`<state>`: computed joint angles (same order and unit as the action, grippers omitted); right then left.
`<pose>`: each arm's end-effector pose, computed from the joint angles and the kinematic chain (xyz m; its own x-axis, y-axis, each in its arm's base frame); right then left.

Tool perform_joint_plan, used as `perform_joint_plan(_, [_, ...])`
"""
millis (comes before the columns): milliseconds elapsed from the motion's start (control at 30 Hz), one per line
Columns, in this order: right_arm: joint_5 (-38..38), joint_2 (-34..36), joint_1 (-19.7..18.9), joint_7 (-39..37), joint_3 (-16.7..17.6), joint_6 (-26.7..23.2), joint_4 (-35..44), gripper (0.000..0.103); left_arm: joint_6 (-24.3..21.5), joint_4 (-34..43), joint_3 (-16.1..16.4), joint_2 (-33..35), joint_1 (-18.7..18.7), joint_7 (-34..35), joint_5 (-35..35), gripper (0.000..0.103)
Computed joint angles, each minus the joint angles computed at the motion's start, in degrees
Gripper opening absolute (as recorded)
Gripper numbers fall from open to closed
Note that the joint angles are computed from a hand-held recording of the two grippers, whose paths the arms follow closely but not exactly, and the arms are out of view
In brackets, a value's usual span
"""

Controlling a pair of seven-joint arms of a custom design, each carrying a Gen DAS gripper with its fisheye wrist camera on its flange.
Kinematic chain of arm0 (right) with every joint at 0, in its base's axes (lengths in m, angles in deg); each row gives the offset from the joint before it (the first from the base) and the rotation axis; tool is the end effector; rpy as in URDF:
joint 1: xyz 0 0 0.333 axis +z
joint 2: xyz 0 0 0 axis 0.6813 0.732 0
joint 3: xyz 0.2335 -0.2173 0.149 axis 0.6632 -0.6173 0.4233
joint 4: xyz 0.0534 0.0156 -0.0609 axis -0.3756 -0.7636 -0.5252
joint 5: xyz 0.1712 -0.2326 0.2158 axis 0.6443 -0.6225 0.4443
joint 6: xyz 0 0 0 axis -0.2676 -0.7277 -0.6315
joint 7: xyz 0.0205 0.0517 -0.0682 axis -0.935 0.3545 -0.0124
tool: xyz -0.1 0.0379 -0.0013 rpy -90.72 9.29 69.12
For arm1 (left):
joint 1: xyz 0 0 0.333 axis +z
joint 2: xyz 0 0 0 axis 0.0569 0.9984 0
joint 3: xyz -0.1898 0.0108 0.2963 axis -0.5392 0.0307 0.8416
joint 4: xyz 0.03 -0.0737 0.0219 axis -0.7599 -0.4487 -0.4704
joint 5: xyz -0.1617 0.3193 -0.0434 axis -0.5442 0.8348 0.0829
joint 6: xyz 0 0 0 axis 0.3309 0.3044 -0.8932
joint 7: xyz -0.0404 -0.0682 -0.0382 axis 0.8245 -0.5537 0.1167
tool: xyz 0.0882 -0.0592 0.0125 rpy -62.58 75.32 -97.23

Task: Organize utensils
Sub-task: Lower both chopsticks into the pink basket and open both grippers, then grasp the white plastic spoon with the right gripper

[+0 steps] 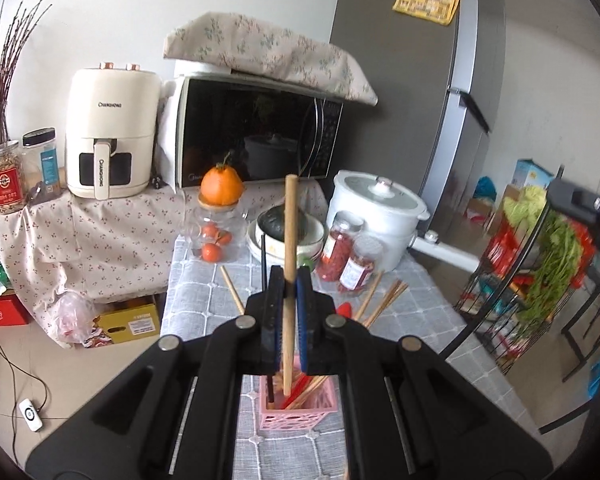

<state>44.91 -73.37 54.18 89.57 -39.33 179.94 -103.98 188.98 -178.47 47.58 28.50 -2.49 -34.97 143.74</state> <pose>0.5217 0.0529 0.7495 0.4657 -0.8298 -0.3075 -0.4883 0.0489 -0.8713 0.5030 -0.2227 0.6548 0.0373 -0.9825 0.1826 -0.4365 -0.1804 -0.8814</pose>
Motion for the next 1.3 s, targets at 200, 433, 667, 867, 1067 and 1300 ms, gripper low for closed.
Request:
perform_joint_plan(200, [3.6, 3.6, -0.3, 0.3, 0.7, 1.1, 2.4, 0.005, 0.3, 0.7, 1.4, 3.5, -1.1, 5.8, -8.2, 0.008])
perform_joint_plan(433, [7.4, 6.5, -1.3, -1.0, 2.4, 1.1, 3.9, 0.005, -1.3, -0.2, 2.0, 2.4, -2.0, 7.1, -11.0, 0.048])
perform_joint_plan(667, [6.0, 9.7, -2.3, 0.4, 4.0, 0.4, 4.7, 0.005, -3.4, -3.6, 1.3, -0.9, -1.3, 11.5, -18.0, 0.071])
perform_joint_plan(867, [5.9, 11.5, -2.9, -1.3, 5.5, 0.0, 4.5, 0.010, -5.9, -5.5, 0.8, -2.1, -1.6, 19.2, -26.4, 0.082])
perform_joint_plan(1067, [9.5, 9.5, -4.2, -4.2, 4.7, -1.0, 2.8, 0.062, -6.5, -6.7, 0.8, -2.6, -2.7, 26.6, -35.7, 0.085])
perform_joint_plan(1300, [7.4, 7.2, -5.5, -5.3, 2.5, -0.2, -0.6, 0.085, -8.4, -7.5, 0.0, -2.1, -4.1, 32.5, -41.9, 0.090])
